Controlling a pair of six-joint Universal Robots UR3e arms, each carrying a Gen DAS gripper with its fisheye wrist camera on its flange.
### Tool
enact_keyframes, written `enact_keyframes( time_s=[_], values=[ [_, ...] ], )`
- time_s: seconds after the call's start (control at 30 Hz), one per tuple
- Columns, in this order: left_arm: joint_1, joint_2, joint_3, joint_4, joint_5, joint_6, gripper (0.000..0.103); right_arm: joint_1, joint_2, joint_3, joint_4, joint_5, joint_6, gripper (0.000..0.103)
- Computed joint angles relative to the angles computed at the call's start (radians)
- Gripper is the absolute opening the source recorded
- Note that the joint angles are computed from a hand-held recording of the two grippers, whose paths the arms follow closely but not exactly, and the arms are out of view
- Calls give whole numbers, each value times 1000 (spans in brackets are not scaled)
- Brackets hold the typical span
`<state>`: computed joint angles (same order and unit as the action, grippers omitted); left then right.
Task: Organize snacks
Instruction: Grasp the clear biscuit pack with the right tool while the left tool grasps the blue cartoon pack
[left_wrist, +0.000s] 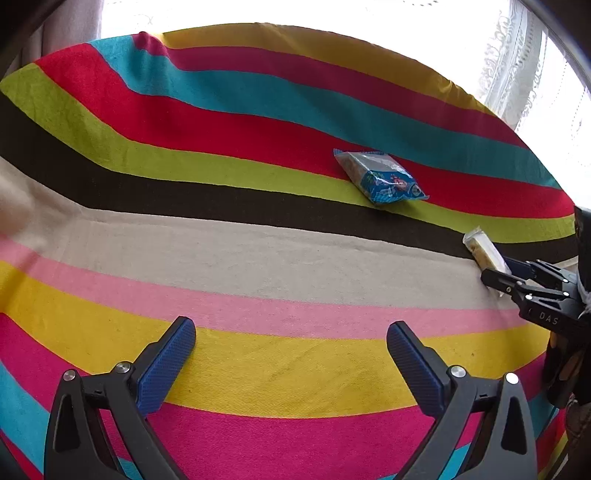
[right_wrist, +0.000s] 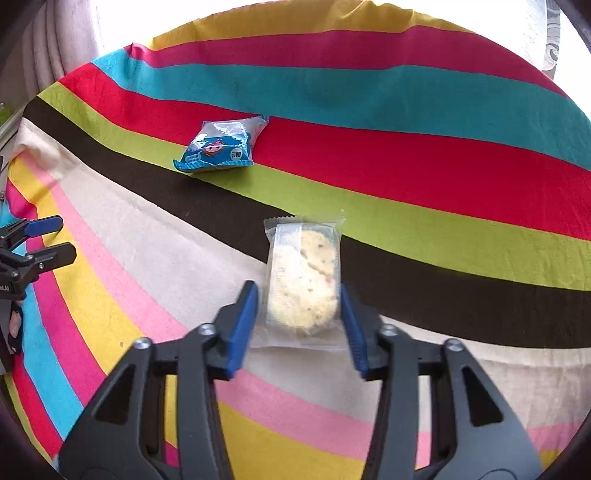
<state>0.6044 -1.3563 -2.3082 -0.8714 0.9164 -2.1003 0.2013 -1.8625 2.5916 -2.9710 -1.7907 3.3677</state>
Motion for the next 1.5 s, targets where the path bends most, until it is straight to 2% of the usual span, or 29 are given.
enact_keyframes(
  time_s=[0.07, 0.13, 0.2, 0.37, 0.47, 0.57, 0.63, 0.7, 0.77, 0.83, 0.9, 1.03, 1.13, 1.2, 1.23, 1.3, 1.37, 1.43, 1.5],
  values=[
    [-72, 1, -36, 137, 94, -43, 103, 22, 7, 3, -5, -24, 31, 40],
    [-105, 19, -32, 123, 133, -80, 103, 32, 20, -5, -2, -44, 44, 40],
    [-200, -32, 22, 147, 182, -196, 103, 39, 42, -18, -4, -58, 47, 40],
    [-524, -335, 327, 257, 293, -559, 103, 64, 54, -30, 6, -88, 60, 40],
    [-651, -525, 559, 252, 337, -748, 103, 49, 48, -21, -3, -70, 49, 40],
    [-729, -675, 762, 222, 394, -893, 103, 42, 61, -22, -18, -62, 47, 40],
    [-769, -750, 857, 207, 455, -933, 103, 45, 60, -23, -15, -64, 50, 40],
    [-812, -787, 879, 247, 552, -902, 103, 48, 52, -21, -8, -67, 53, 40],
    [-785, -750, 788, 335, 505, -854, 98, 47, 47, -20, -5, -66, 53, 40],
    [-735, -669, 642, 438, 437, -777, 57, 42, 37, -15, -2, -61, 49, 40],
    [-651, -565, 518, 399, 327, -662, 54, 38, 28, -11, 1, -58, 47, 40],
    [-373, -254, 162, 319, 142, -340, 54, 42, 27, -15, 7, -65, 48, 40],
    [-123, -30, -31, 183, 41, -67, 54, 47, 41, -18, -3, -69, 52, 40],
    [7, 67, -84, 67, -3, 76, 54, 43, 39, -17, -3, -66, 49, 40],
    [48, 84, -89, 27, -17, 112, 54, 43, 39, -17, -3, -67, 49, 40],
    [83, 71, -74, -17, -35, 117, 55, 49, 45, -19, -5, -73, 53, 40],
    [37, 38, -82, 70, -23, 35, 55, 51, 45, -21, -3, -75, 55, 40],
    [32, 46, -99, 108, -9, 32, 55, 48, 40, -19, -2, -72, 53, 40],
    [42, 79, -117, 91, -7, 47, 56, 51, 42, -19, -3, -75, 56, 40]
  ],
)
